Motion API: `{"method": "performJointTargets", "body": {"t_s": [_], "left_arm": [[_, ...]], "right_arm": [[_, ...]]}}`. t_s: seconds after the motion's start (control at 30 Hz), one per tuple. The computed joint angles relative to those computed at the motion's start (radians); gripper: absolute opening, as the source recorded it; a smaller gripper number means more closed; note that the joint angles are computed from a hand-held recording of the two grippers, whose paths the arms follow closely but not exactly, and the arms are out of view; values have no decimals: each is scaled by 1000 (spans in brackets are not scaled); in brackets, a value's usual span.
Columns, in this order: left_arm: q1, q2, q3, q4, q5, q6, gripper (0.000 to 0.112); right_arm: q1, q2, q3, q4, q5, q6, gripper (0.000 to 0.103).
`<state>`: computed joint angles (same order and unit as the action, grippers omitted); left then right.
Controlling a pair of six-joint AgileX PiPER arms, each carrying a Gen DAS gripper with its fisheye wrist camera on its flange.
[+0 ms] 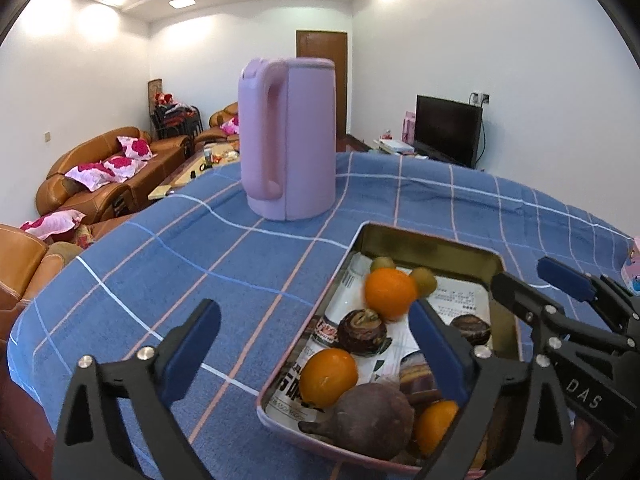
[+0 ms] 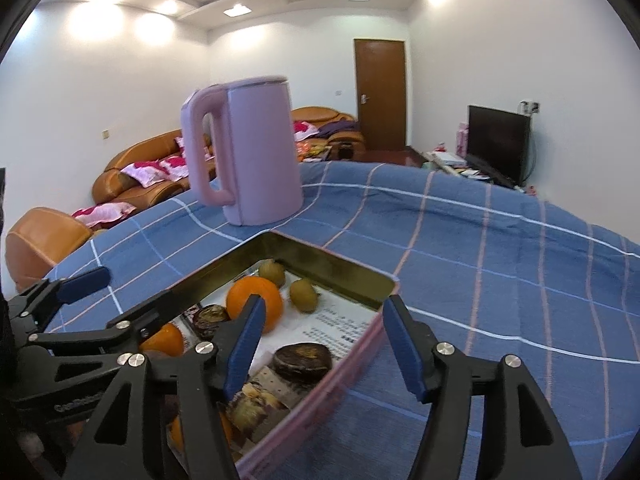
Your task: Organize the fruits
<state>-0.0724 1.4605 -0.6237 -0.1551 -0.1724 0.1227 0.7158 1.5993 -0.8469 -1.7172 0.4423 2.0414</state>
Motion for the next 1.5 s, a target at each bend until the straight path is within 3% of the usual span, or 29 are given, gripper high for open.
{"method": "performJointTargets", "body": {"t_s": [0.57,1.1,1.5], "left_arm": [[-51,-81,41,-202,-14,196,98],[-67,-101,40,-295,-13,283,98],[-81,-120,43,-378,-4,363,98]], "right_arm": [[110,-128,101,47,185,-7,69],[151,-179,130,65,244,-11,70],[148,-196,141,60,244,-2,70]]}}
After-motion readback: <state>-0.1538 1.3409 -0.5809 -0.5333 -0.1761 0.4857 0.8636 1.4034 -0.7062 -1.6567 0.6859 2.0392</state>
